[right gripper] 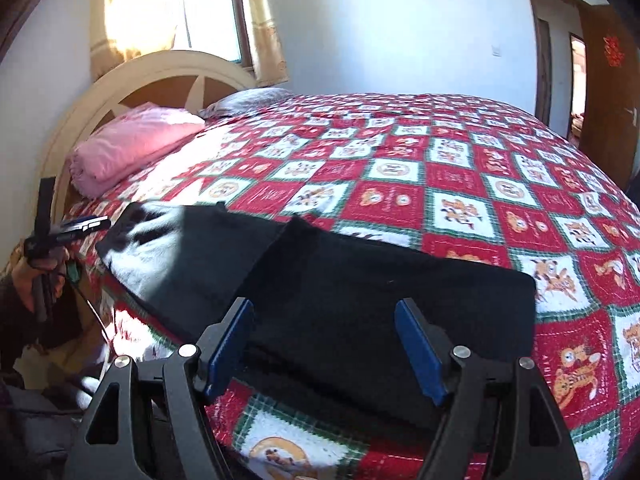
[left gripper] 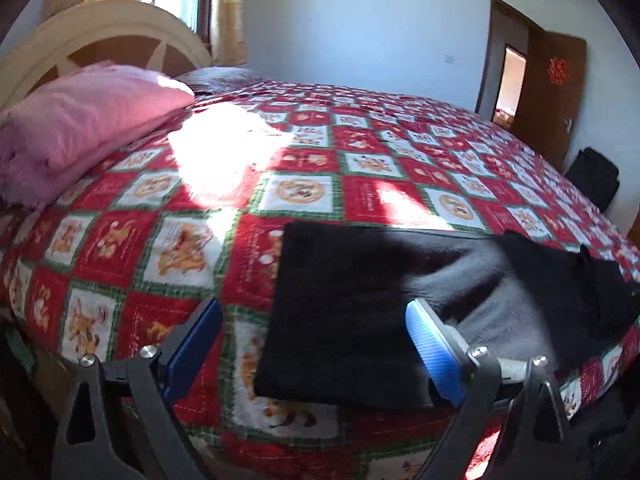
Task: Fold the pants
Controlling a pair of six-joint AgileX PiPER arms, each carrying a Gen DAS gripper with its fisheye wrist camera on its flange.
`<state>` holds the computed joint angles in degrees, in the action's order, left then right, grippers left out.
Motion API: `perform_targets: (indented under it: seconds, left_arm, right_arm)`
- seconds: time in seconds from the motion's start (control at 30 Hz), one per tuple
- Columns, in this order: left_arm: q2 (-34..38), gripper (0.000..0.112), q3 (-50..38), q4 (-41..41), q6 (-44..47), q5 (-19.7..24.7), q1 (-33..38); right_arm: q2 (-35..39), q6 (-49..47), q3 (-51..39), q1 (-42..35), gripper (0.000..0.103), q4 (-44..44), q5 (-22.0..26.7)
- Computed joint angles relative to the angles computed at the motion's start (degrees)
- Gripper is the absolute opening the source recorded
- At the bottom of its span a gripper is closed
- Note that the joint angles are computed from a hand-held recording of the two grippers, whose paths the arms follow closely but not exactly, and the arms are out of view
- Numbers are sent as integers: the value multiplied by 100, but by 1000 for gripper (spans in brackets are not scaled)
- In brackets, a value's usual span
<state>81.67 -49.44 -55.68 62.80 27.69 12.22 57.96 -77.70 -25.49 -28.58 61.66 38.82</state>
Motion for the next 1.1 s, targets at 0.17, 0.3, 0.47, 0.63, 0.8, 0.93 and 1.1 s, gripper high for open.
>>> perform_targets:
  seconds: [0.17, 0.3, 0.47, 0.63, 0.8, 0.93, 1.1]
  left_arm:
    - [507, 81, -54, -819, 432, 690, 466]
    - [633, 62, 35, -1045, 611, 939, 481]
    - [526, 60, 137, -720, 365, 544, 207]
    - [320, 58, 229, -1058, 690, 646, 369]
    - [645, 58, -10, -1027, 670, 522, 235]
    - [890, 63, -51, -1399, 1101, 697, 322]
    - [1035, 65, -150, -1354, 1294, 880, 397]
  right_arm:
    - [-344, 363, 251, 583, 75, -218, -460]
    - [-299, 243, 308, 573, 75, -34, -524]
    - [-149, 300, 361, 683, 75, -5, -709]
    - [-241, 388, 417, 858, 75, -131, -877]
    - [-184, 561, 447, 1072, 75, -269, -1039]
    - [-219, 733, 473, 1237, 75, -387, -1186]
    - [-137, 773, 483, 1322, 75, -418, -1284]
